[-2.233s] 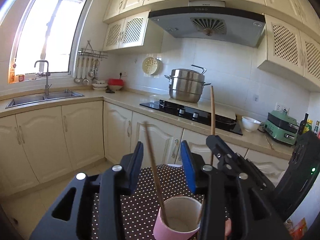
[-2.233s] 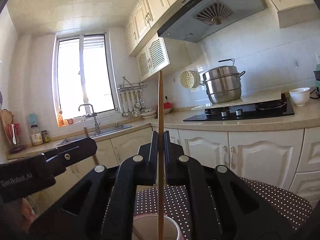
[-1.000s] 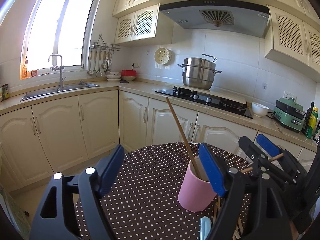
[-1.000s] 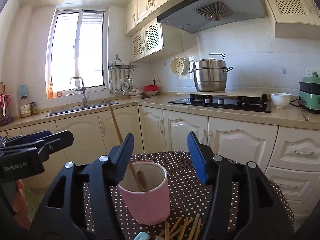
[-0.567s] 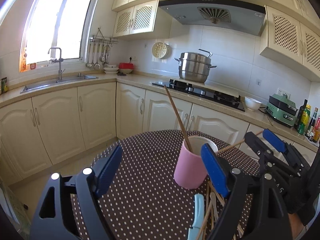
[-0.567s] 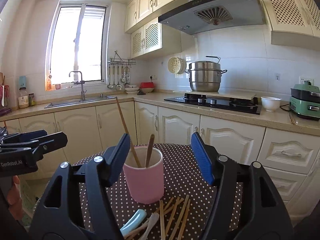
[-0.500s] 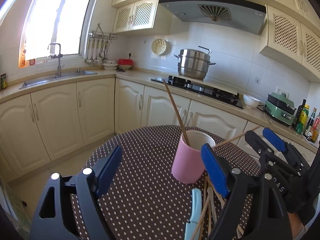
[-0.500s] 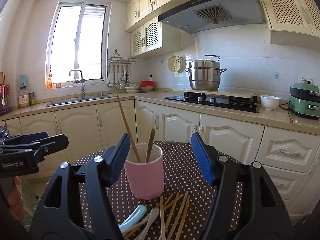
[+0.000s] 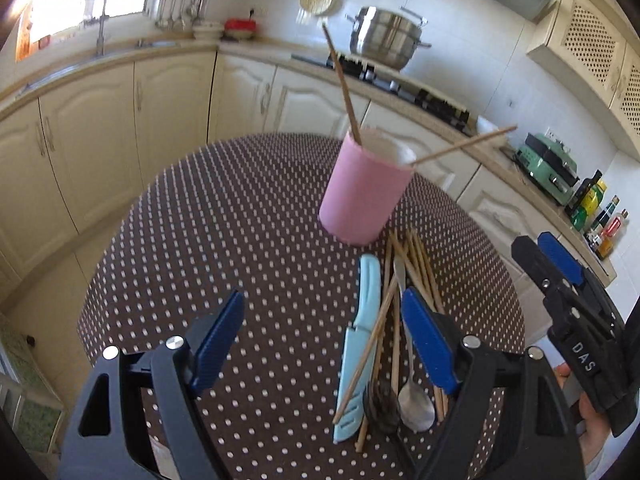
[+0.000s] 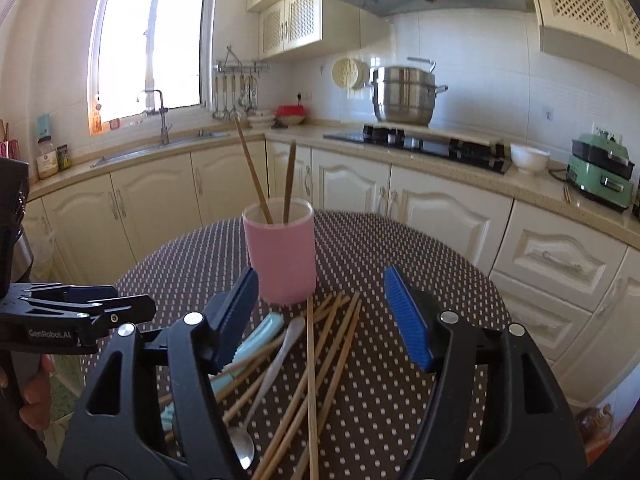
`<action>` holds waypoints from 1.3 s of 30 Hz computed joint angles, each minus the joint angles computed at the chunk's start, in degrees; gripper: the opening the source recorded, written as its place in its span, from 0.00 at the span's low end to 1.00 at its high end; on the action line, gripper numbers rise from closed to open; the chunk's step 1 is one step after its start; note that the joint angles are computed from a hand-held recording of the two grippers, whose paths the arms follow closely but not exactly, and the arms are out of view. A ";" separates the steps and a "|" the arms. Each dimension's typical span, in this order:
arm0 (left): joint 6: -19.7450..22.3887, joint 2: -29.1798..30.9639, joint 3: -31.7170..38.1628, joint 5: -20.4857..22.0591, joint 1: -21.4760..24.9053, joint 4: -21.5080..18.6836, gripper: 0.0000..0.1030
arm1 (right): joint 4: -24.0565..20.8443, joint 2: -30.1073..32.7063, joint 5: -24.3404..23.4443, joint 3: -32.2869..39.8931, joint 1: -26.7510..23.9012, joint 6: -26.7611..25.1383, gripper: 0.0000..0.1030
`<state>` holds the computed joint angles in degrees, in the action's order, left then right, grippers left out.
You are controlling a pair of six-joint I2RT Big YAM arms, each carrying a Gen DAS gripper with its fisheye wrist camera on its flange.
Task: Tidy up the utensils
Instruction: 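Move both open tools back down to the chopstick pile, then grasp another chopstick with the left tool while the right tool grasps one too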
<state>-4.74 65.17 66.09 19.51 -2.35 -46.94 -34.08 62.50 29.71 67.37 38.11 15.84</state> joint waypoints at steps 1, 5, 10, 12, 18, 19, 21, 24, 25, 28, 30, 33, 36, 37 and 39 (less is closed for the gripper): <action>0.41 0.50 0.15 0.58 0.01 -0.72 0.76 | -0.59 -0.43 -0.51 -0.47 -0.20 0.80 0.64; 2.09 2.92 1.21 0.89 -1.26 -3.85 0.57 | -2.90 -1.82 -3.98 -2.16 -1.67 3.63 0.64; 6.79 5.72 3.26 -1.21 -6.24 -5.12 0.51 | -5.50 -1.82 -6.67 -2.49 -3.43 4.90 0.64; 8.39 7.48 4.81 -2.42 -8.16 -6.10 0.44 | -6.35 -1.73 -7.67 -2.65 -4.26 5.52 0.64; 10.13 13.27 8.94 -6.23 -11.76 -8.41 0.23 | -9.26 -0.55 -12.58 -2.45 -7.37 6.18 0.64; 10.21 13.71 9.14 -6.77 -12.14 -8.38 0.22 | -9.24 -0.49 -13.21 -2.69 -7.76 6.28 0.64; 10.70 14.92 9.83 -6.72 -12.55 -8.90 0.18 | -9.71 0.00 -14.86 -2.75 -8.54 6.11 0.64; 10.00 15.16 9.63 -6.90 -12.80 -7.58 0.07 | -10.22 1.06 -17.30 -2.21 -9.44 5.51 0.64; 9.55 14.89 9.33 -6.30 -12.64 -6.88 0.07 | -10.43 1.56 -17.78 -1.91 -9.53 5.29 0.64; 8.71 13.60 8.12 -5.82 -12.12 -4.98 0.06 | -11.21 3.19 -19.41 -0.68 -9.77 4.03 0.57; 8.24 12.24 6.96 -5.37 -11.20 -4.44 0.05 | -12.17 4.60 -20.72 0.63 -9.81 3.04 0.47; 7.18 10.62 5.76 -4.53 -9.63 -3.66 0.05 | -14.41 7.34 -22.55 3.24 -9.74 1.24 0.35; 7.02 9.46 4.83 -4.33 -8.21 -4.15 0.06 | -16.94 10.34 -24.17 5.99 -9.77 -0.33 0.33; 7.36 9.16 4.46 -3.92 -7.75 -4.32 0.06 | -18.00 11.20 -24.52 6.78 -9.75 -0.47 0.32; 7.59 8.67 3.81 -3.79 -7.18 -4.86 0.07 | -19.73 12.79 -24.51 8.36 -9.65 -0.71 0.30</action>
